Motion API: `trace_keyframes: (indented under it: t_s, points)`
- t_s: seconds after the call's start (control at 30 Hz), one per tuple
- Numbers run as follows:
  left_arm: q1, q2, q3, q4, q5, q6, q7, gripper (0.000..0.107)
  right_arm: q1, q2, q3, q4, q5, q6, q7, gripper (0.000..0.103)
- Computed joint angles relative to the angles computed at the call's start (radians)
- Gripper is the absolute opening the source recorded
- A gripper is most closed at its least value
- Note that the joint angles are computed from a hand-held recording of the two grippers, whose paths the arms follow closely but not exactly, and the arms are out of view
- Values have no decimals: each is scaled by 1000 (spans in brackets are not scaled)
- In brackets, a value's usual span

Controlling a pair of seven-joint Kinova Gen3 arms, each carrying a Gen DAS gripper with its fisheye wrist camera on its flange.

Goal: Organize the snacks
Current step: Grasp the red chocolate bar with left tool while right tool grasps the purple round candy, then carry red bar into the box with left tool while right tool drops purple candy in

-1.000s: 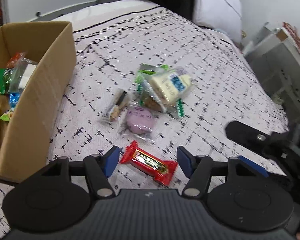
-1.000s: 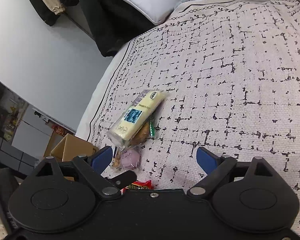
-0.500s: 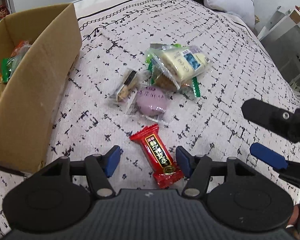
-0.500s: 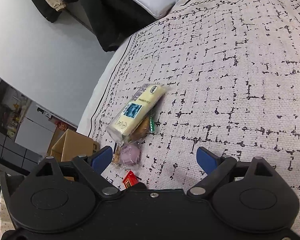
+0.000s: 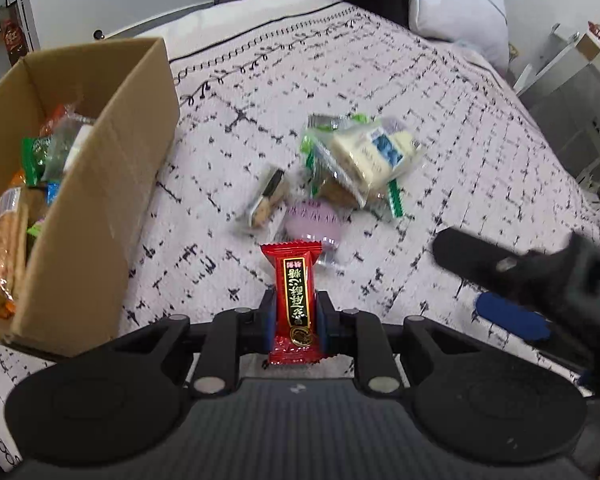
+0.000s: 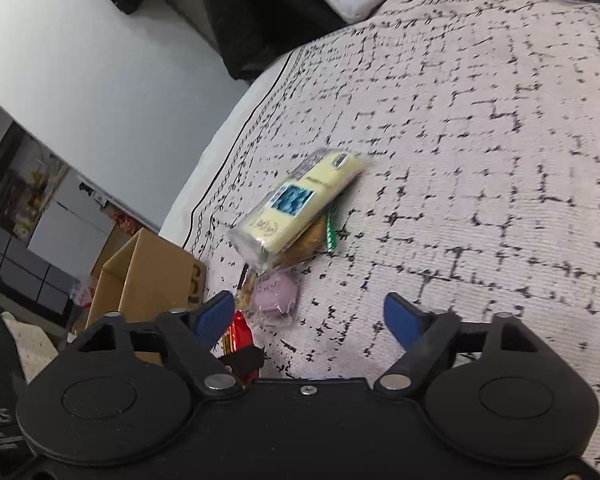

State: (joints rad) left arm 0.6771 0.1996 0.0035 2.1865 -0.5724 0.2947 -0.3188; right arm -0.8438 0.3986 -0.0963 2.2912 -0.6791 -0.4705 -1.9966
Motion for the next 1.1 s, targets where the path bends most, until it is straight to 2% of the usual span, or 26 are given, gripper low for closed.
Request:
trace_keyframes:
  t_s: [0.2,0.3,0.5,0.63,0.73,0.77,0.87,0.9,1.1]
  points:
    - [-3,-23,-12,11,-24,-15,37,19,107,51,-73,-21,174,-24,-132,67]
    - [-5,-35,-19,19,-52,-26,64,19,116,72,-68,-49,215,-11,-158,67]
    - [-58,-42,-5,35,-27,-47,52,19,145,111,-73,-107,292,37,-202,62]
    - [-150,-43,43,48,98,-78,-66,19,193,150,-109,-133,365,29,-261,59]
    - [-161,-42,31,53,152,-91,-113,19,190,167,-100,-160,388,41,-274,55]
    - [-178,-42,40,55,182,-96,-141,19,183,171,-90,-174,388,59,-271,53]
    - [-230,-47,67,64,274,-115,-235,19,108,175,-11,-216,340,135,-221,37]
    - [-243,-48,73,67,301,-121,-264,19,90,176,8,-224,325,150,-206,28]
    - [-324,-49,124,77,466,-136,-436,19,70,169,20,-215,297,146,-198,23]
